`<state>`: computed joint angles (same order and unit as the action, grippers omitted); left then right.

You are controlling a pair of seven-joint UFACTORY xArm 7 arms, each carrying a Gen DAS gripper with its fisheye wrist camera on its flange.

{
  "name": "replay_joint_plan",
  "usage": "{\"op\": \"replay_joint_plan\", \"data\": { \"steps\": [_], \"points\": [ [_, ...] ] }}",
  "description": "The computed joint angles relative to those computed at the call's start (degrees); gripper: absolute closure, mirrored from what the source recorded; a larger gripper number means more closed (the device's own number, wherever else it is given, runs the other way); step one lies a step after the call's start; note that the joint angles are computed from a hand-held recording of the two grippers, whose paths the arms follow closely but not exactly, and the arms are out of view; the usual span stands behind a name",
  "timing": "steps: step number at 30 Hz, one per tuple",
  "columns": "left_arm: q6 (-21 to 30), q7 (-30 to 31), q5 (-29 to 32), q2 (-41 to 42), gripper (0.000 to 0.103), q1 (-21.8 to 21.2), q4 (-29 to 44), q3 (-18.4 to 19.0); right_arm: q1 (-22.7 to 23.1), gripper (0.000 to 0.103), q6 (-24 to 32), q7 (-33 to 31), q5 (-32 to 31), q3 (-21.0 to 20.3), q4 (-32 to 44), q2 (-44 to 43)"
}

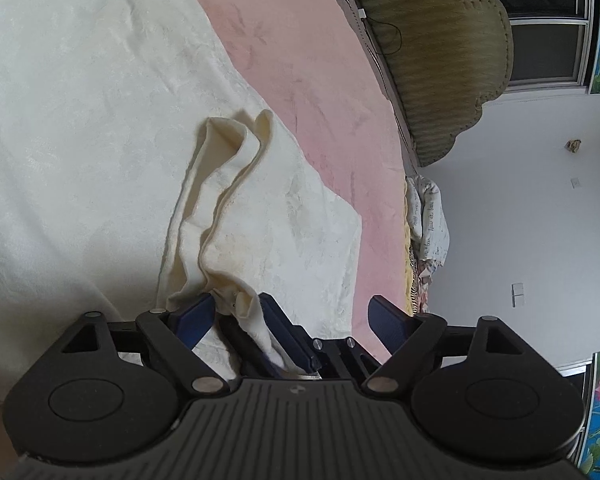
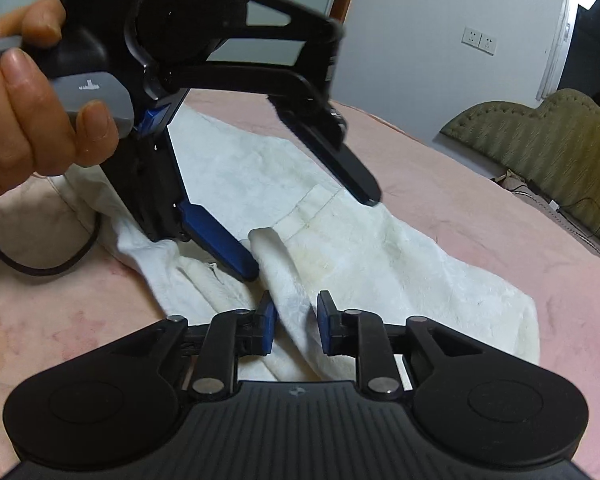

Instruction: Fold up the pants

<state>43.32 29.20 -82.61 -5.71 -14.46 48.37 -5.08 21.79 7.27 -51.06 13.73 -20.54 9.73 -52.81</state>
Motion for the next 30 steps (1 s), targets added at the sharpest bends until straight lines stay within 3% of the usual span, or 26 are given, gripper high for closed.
{"op": "replay_joint_plan", "data": {
  "steps": [5, 8, 10, 11, 12, 16, 18, 20, 22, 25, 27, 28, 30],
  "points": [
    [-1.2, -2.2, -2.4, 2.0, 0.010, -0.1, 1.2, -0.4, 4.2, 0.091, -1.6, -0.6, 3.1, -6.6, -0.1, -3.7],
    [-2.9, -2.3, -6.1, 3.0, 0.011, -0.1, 1.8, -0.8, 5.6, 0.091, 1.8, -1.1, 5.4, -11.0, 1.6, -6.9],
    [-3.5, 1.2, -7.9, 3.4, 0.032, -0.2, 2.3, -1.1, 5.2, 0.091, 3.5, -2.4, 6.0, -11.5, 2.0, -7.9],
    [-2.2, 2.0, -7.1, 3.9, 0.060, 0.0, 2.8, -1.1, 4.9, 0.091, 3.9, -3.1, 6.1, -11.1, 1.9, -8.0],
    [-0.7, 1.5, -5.7, 4.6, 0.080, 0.2, 3.3, -1.0, 4.6, 0.091, 4.6, -3.5, 6.3, -10.6, 1.8, -7.9],
    [-6.8, 4.5, -3.4, 1.9, 0.093, -1.0, 1.0, -2.5, 2.5, 0.084, 10.1, -5.8, 7.0, -9.2, 2.4, -7.7],
    [-10.2, 8.0, -3.2, -1.1, 0.095, -1.8, -1.0, -2.6, 3.0, 0.075, 17.3, -8.7, 8.5, -12.8, 4.7, -10.1],
    [-13.6, 10.5, -2.1, -4.2, 0.096, -2.5, -2.9, -2.6, 4.5, 0.072, 25.3, -10.6, 11.8, -18.4, 8.2, -12.5],
    [-15.4, 10.2, 0.7, -5.5, 0.096, -3.1, -3.7, -2.2, 5.2, 0.072, 27.6, -11.7, 15.7, -22.1, 10.4, -14.0],
    [-15.1, 6.8, 4.6, -4.7, 0.096, -3.9, -4.1, -1.5, 3.5, 0.072, 20.6, -9.9, 20.0, -19.8, 10.6, -9.6],
    [-15.8, 5.5, 6.5, -4.3, 0.096, -4.7, -4.8, -1.8, -2.0, 0.072, 15.8, -5.0, 20.9, -12.3, 10.7, -0.8],
    [-16.8, 5.9, 6.5, -4.3, 0.096, -5.2, -5.2, -2.0, -4.7, 0.072, 17.0, -1.9, 18.9, -9.6, 11.3, 2.9],
    [-18.8, 6.9, 6.5, -4.7, 0.095, -6.1, -5.9, -2.2, -6.7, 0.072, 19.2, -2.8, 16.3, -8.0, 10.7, 4.8]
  ]
}}
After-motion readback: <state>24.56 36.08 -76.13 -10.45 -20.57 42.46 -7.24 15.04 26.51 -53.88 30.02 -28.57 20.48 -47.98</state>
